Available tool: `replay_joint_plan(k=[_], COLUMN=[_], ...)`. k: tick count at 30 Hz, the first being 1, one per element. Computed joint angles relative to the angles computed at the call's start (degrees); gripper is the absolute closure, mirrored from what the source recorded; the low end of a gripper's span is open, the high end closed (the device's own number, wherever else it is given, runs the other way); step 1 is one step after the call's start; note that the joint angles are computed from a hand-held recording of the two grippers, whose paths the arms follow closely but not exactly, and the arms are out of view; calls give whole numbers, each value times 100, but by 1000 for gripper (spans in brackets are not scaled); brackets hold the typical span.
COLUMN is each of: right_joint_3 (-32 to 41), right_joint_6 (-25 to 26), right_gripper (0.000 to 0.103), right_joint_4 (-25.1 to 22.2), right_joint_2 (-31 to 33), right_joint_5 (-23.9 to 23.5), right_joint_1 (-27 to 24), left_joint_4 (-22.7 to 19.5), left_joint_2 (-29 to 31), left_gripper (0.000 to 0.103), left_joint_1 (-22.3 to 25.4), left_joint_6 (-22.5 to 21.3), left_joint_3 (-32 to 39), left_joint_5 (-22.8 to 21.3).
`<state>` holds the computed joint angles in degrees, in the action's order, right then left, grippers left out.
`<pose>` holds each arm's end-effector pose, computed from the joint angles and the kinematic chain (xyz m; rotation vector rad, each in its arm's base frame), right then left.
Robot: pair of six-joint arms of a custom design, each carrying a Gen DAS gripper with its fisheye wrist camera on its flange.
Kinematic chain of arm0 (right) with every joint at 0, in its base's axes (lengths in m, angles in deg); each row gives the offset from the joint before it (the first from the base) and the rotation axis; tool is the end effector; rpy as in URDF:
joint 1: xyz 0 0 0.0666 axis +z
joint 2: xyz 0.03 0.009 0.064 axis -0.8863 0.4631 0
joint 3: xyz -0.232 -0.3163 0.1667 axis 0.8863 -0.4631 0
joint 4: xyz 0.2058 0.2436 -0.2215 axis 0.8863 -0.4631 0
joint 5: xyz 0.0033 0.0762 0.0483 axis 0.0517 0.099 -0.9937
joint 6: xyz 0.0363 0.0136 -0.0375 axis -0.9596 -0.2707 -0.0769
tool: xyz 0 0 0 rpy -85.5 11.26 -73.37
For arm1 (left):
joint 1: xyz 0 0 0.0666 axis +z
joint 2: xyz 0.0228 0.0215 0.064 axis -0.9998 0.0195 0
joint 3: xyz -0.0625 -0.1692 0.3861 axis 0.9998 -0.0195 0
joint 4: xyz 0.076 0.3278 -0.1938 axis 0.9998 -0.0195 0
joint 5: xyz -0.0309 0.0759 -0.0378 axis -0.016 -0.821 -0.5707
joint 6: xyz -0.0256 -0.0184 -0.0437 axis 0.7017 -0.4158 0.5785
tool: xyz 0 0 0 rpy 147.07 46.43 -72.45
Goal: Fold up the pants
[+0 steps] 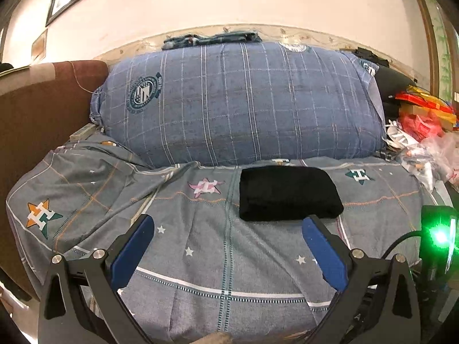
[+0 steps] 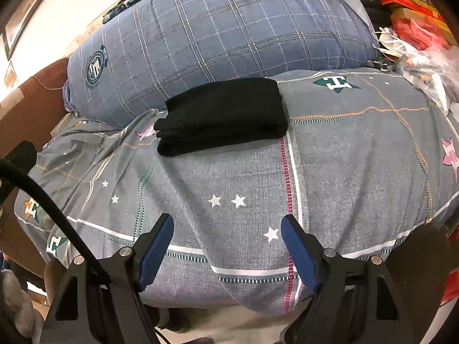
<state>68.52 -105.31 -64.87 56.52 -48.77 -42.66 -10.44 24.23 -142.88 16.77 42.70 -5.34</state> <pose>0.3506 0.1268 0.3144 0.0270 2.4167 0.3886 0.2948 -0.3597 0.4021 -0.0360 2.0575 0.1250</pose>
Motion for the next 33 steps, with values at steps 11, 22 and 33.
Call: replay_joint_plan(k=[11,22,33], right_joint_3=[32,37,52], right_joint_6=[-23,-51,28], right_gripper=[20,19,17], right_joint_4=[-86,-122,-31], right_joint_2=[125,241,413], right_joint_5=[-69,-161,-283], right_joint_1=[6,41,113], left_joint_4=[-419,-541,-732], left_joint_2=[162,261,553], left_gripper=[0,0,0], left_joint_1=[188,390,677], left_joint_6=[343,517,755], left_joint_3=[96,73,77], left_joint_5=[721,1302,2154])
